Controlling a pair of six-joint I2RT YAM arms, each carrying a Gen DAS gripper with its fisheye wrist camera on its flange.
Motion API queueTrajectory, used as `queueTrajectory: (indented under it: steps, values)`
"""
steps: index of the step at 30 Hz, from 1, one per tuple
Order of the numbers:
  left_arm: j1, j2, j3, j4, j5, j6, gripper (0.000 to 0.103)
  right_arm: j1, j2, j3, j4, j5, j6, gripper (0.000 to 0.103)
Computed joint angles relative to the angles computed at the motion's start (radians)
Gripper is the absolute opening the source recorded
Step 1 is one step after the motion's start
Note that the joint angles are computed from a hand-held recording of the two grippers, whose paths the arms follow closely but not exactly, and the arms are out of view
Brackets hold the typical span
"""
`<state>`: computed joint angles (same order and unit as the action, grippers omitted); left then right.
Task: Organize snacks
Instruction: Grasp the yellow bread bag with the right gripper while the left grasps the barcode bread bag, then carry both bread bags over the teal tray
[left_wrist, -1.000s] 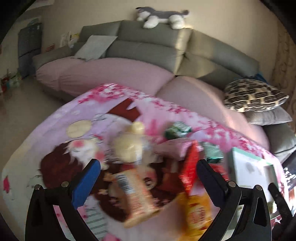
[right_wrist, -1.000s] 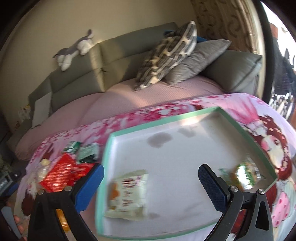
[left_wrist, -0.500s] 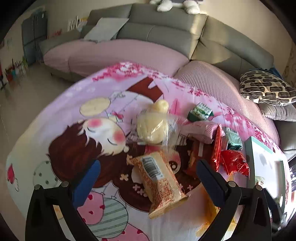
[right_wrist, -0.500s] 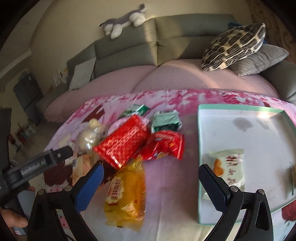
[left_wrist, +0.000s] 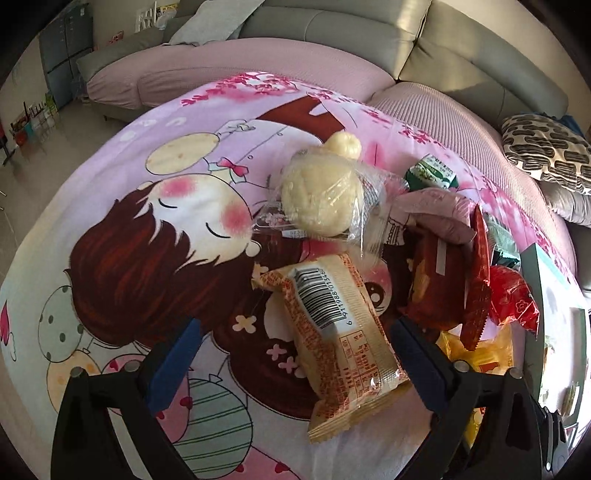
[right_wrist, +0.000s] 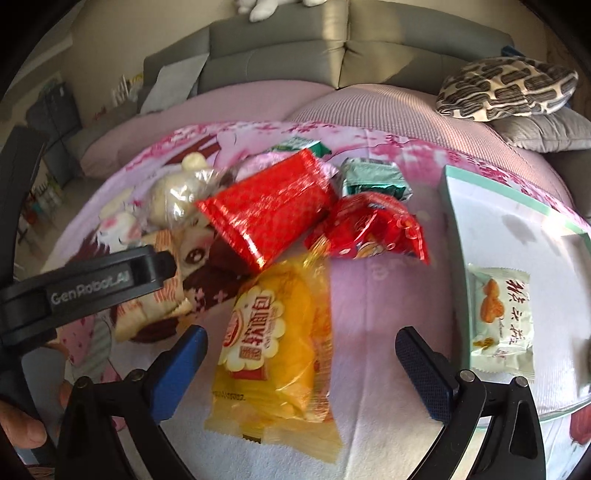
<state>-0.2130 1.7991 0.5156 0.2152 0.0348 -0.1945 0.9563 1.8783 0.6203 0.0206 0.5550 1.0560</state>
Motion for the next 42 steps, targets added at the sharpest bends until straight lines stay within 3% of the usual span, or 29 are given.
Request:
queueTrajectory:
  steps: [5,12,17,42]
  values:
    - [-0.009,0.000,0.005,-0.006,0.012,0.004,0.085,0.009,0.015,0.014,-0.010,0.006,0.005,0.083]
    - [-0.006,-0.020,0.000,-0.007,0.053,0.009,0.048,-0.001,-0.024,-0.023,0.030,-0.012,0.008,0.054]
    - [-0.004,-0.025,-0.002,0.001,0.058,0.013,0.042,0.002,-0.037,-0.027,0.030,-0.012,0.001,0.042]
    - [0.016,-0.183,-0.067,0.000,0.067,0.028,0.037,0.070,-0.169,-0.046,-0.026,0.046,0.030,0.040]
